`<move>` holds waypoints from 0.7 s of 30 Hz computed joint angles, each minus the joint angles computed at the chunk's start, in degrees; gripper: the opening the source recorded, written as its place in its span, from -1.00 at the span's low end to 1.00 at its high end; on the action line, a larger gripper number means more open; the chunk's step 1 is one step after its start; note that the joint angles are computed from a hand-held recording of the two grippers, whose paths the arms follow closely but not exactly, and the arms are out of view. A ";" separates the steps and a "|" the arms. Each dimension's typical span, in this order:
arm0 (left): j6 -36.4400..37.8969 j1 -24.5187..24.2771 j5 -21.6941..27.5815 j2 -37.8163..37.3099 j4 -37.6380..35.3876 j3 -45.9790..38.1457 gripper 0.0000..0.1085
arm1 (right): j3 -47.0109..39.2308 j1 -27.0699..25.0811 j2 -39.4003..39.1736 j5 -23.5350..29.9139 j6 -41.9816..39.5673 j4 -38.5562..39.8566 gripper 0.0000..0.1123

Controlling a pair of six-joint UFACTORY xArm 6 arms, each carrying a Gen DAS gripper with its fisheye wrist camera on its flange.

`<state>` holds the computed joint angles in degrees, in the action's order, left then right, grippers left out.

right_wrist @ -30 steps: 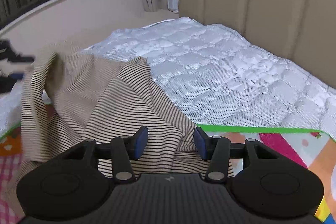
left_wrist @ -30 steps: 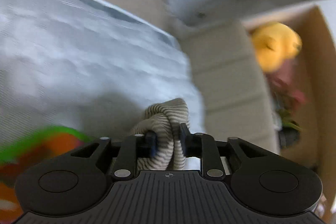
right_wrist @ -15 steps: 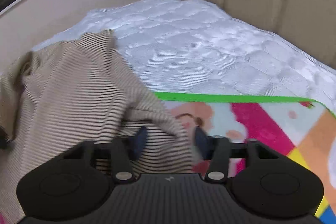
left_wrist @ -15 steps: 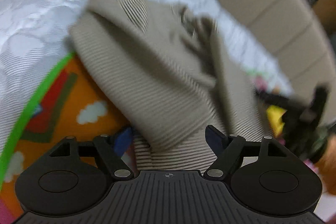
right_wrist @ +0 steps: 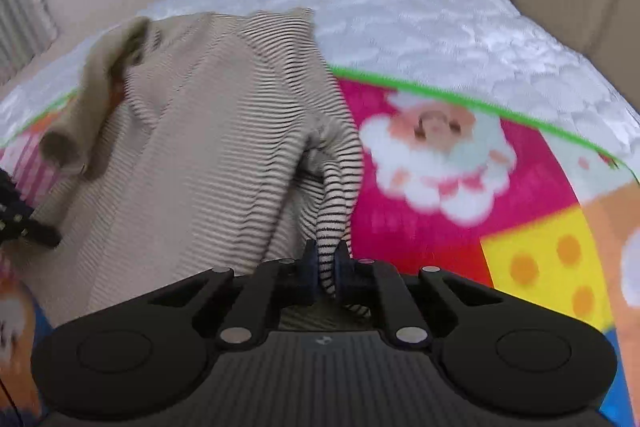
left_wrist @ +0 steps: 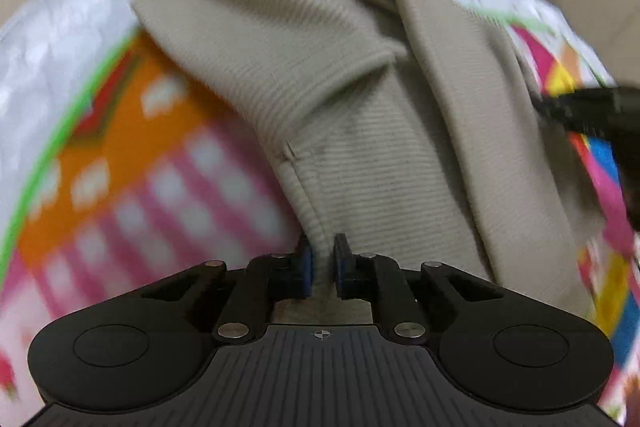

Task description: Fold clothes

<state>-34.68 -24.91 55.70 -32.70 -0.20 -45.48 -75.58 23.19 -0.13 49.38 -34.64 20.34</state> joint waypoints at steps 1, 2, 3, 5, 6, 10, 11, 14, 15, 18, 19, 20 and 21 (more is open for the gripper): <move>1.42 -0.92 1.50 -0.92 -2.63 0.25 -0.78 | 1.22 0.00 -1.23 -1.59 1.19 -1.79 -0.85; 2.91 -1.60 2.75 -1.59 -5.12 0.39 -0.78 | 2.58 0.31 -2.41 -4.87 2.58 -3.60 -0.84; 4.91 -1.67 3.52 -2.41 -7.55 0.56 -0.77 | 3.87 0.68 -3.49 -8.58 4.10 -5.53 -0.79; 9.74 -0.80 4.59 -4.24 -12.38 0.89 -0.71 | 3.94 2.64 -3.69 -13.52 4.44 -5.38 -0.70; 11.73 0.15 4.88 -5.13 -13.92 0.75 -0.63 | 3.18 4.14 -3.23 -14.77 3.88 -3.90 -0.48; 16.44 5.78 2.84 -8.17 -15.40 -0.79 -0.48 | -0.51 10.57 0.32 -19.04 2.72 0.69 0.09; 15.93 7.01 1.77 -9.17 -14.41 -0.97 -0.44 | -1.63 11.78 2.23 -19.69 3.51 -0.54 0.11; 10.55 8.56 -4.25 -8.68 -10.83 -1.12 -0.07 | -6.03 14.52 9.02 -20.69 6.91 -6.68 0.19; 8.48 8.46 -6.12 -7.99 -9.51 -1.22 -0.02 | -7.61 14.44 10.72 -19.42 7.20 -7.69 0.02; 5.07 7.24 -10.58 -4.80 -4.71 -2.00 0.21 | -10.87 12.66 12.97 -17.70 3.81 -7.77 -0.73; 5.20 6.72 -11.88 -3.75 -3.40 -2.32 0.36 | -10.64 11.88 12.57 -19.94 1.94 -7.99 -0.76; 5.32 6.24 -13.15 -2.69 -2.07 -2.67 0.40 | -11.41 10.95 13.28 -23.10 2.46 -10.61 -0.81; 6.41 6.06 -14.48 -1.68 -1.25 -2.95 0.46 | -12.82 9.92 14.55 -26.42 5.29 -15.56 -0.83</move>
